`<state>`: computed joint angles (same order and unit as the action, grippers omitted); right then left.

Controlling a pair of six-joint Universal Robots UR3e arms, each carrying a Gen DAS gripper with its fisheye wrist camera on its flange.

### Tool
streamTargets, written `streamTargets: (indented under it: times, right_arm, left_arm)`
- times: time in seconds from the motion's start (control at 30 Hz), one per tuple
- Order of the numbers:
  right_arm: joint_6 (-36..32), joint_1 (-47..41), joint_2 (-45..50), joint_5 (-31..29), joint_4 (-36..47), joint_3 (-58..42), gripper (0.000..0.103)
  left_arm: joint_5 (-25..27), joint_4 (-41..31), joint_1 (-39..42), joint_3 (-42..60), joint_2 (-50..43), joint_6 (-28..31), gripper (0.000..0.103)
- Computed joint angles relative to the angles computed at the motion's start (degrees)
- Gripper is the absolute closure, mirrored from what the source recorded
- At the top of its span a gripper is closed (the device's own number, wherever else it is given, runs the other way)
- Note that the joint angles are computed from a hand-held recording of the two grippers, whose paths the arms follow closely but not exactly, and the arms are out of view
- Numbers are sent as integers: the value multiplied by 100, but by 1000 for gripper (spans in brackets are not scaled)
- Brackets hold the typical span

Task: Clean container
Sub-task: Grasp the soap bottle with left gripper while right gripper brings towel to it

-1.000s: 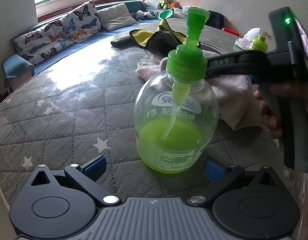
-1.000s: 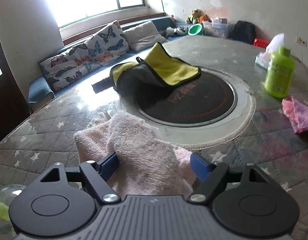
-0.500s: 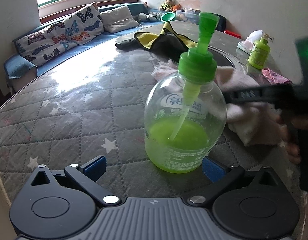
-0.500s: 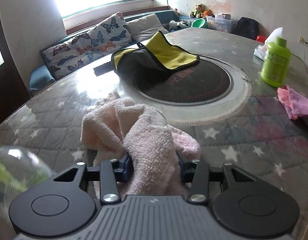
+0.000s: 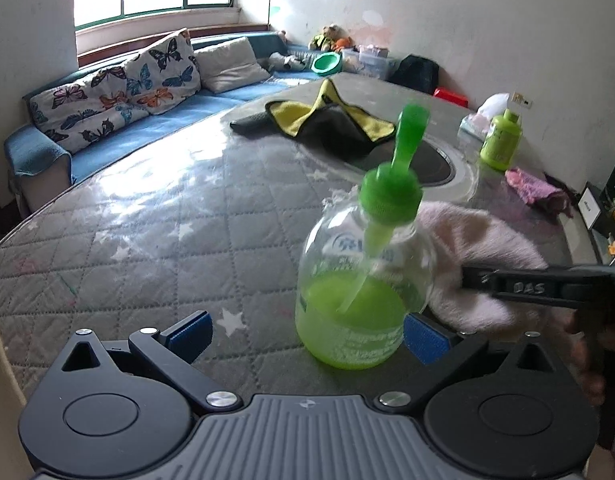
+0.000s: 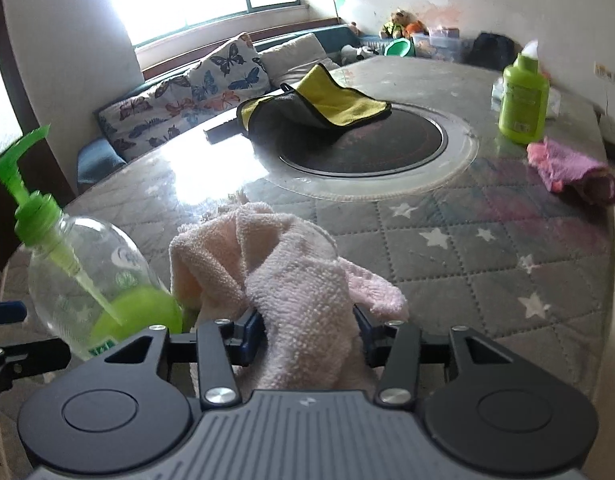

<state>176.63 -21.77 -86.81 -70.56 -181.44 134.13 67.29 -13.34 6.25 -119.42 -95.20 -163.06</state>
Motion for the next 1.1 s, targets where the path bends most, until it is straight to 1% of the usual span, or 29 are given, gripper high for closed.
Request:
streamTargets:
  times: [0.1, 0.17, 0.27, 0.33, 0.4, 0.47, 0.53, 0.57, 0.63, 0.7, 0.73, 0.77, 0.83, 0.9, 1.07, 1.1]
  right_arm:
    - [17, 6, 2, 85, 182, -104, 67]
    - [51, -151, -137, 417, 432, -101, 71]
    - [230, -531, -410, 1209, 871, -71, 73]
    - [456, -842, -629, 1918, 1055, -45, 73]
    - [652, -1040, -777, 2439, 1080, -45, 73]
    - [900, -1198, -823, 3053, 958, -93, 73]
    - [1146, -1196, -635, 3436, 769, -223, 73]
    - [1235, -1159, -524, 3512, 714, -288, 73]
    - [1414, -980, -151, 3468, 509, -453, 73]
    - [1574, -800, 271, 3226, 119, -476, 73]
    - [1652, -712, 488, 3102, -70, -493, 73]
    - [1773, -721, 663, 3092, -346, -437, 73]
    - [1843, -761, 834, 3025, -516, -403, 73]
    - [1777, -710, 911, 2814, -474, -448, 73]
    - [1237, -437, 964, 2055, -191, -448, 73]
    - [1137, -389, 957, 1940, -238, -381, 73]
  left_arm:
    - [-199, -10, 124, -86, 152, 139, 0]
    - [-345, 51, 208, -132, 191, 230, 0]
    - [-418, 232, 251, -159, 180, 300, 0]
    - [-459, 288, 280, -146, 146, 400, 0]
    - [-456, 295, 287, -82, 88, 419, 0]
    - [-568, 218, 339, -28, 56, 422, 0]
    - [-681, 149, 393, -11, 33, 483, 0]
    - [-693, 137, 381, 6, 7, 488, 0]
    - [-664, 166, 334, 22, -34, 490, 0]
    - [-640, 199, 312, 13, -52, 507, 0]
    - [-769, 112, 473, -94, 67, 654, 0]
    - [-782, 108, 481, -99, 68, 664, 0]
    - [-788, 129, 474, -104, 53, 669, 0]
    - [-824, 127, 499, -115, 50, 677, 0]
    - [-800, 217, 419, -62, -36, 535, 0]
    - [-795, 207, 403, -14, -72, 533, 0]
